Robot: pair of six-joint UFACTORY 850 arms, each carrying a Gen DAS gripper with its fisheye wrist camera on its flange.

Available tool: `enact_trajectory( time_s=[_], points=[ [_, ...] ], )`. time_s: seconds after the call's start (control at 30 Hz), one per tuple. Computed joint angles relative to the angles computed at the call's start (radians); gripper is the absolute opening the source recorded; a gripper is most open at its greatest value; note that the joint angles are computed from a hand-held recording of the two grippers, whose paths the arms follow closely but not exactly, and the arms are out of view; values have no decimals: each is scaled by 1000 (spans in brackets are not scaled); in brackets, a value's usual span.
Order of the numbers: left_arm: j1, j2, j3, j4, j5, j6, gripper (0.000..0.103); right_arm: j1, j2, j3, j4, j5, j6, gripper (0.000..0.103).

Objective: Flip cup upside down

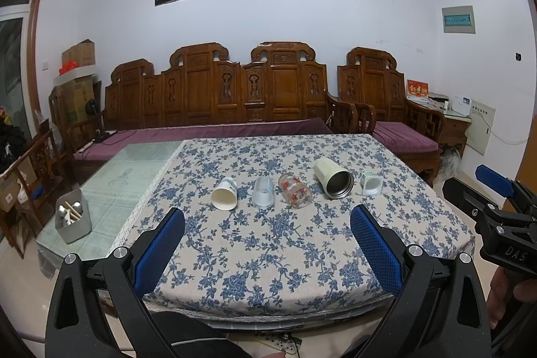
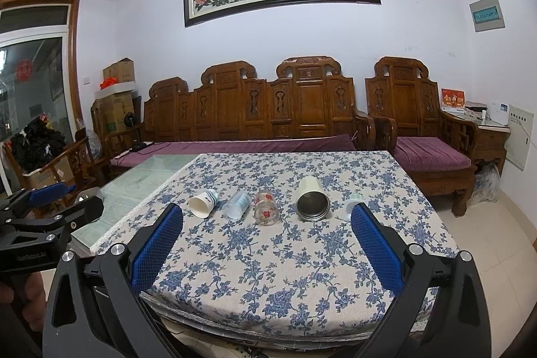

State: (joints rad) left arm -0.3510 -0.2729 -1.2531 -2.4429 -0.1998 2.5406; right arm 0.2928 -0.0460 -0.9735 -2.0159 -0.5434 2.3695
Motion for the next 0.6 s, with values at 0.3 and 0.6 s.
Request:
enact_trajectory(
  time_s=[0.3,0.6],
  points=[
    [-1,2,3,-9,4,10,95,-6,-2,1,-14,8,16,101],
    [0,-17,-17,121,22,-114,95,-23,-17,4,-68,37,69,101]
  ],
)
